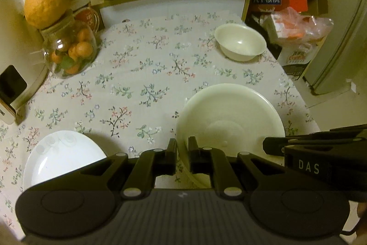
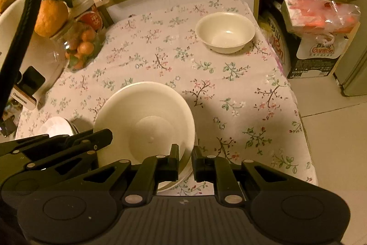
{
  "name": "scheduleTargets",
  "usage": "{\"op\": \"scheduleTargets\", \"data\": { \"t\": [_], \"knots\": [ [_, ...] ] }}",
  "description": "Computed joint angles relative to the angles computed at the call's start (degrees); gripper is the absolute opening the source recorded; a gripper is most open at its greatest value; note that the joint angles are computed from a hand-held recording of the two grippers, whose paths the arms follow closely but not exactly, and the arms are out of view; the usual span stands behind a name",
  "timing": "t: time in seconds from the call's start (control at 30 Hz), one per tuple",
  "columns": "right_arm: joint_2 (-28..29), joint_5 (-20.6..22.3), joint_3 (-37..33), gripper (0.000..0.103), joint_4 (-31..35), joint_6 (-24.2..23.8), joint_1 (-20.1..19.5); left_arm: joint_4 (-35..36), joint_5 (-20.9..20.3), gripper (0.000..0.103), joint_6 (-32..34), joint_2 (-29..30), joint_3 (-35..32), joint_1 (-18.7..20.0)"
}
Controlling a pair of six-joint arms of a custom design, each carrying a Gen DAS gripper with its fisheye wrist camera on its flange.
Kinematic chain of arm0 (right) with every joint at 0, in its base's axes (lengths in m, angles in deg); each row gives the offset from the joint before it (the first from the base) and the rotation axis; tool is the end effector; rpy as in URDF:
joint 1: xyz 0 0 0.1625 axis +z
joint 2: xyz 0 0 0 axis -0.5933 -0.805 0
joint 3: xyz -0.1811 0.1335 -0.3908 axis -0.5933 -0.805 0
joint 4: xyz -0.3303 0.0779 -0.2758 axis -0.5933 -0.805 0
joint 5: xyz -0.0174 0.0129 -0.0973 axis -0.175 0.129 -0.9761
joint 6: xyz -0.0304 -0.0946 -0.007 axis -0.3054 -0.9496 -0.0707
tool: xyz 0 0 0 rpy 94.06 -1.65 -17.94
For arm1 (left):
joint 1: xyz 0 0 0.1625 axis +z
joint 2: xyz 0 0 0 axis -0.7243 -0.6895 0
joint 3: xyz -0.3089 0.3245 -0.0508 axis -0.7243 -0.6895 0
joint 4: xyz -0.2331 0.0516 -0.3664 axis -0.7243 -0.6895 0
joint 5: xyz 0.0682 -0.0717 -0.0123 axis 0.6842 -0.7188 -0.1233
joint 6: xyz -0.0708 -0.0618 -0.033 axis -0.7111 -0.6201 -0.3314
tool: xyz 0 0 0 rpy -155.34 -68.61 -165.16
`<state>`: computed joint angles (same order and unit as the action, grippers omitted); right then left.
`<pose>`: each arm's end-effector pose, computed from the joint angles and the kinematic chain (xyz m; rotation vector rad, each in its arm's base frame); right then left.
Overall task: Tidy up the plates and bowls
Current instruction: 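Lift and carry the nested bowls toward the other cream bowl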
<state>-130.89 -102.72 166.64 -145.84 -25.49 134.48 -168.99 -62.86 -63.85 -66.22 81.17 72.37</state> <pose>0.1321 -0.3549 0.1646 0.2288 -2.4845 0.7041 -0.2662 -0.3584 0.0499 0.5139 2.3012 -0.6150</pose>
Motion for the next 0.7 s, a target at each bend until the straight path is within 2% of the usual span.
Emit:
{"op": "scheduleTargets", "data": {
  "t": [0.33, 0.7],
  "knots": [
    [2.4, -2.4, -1.6, 0.013, 1.9, 0.4, -0.1, 1.0, -0.7, 0.01, 1.0, 2.1, -1.2, 1.8],
    [2.7, -2.4, -2.2, 0.014, 2.4, 0.6, -0.6, -0.2, -1.3, 0.011, 2.6, 3.6, -2.2, 3.2]
  ]
}}
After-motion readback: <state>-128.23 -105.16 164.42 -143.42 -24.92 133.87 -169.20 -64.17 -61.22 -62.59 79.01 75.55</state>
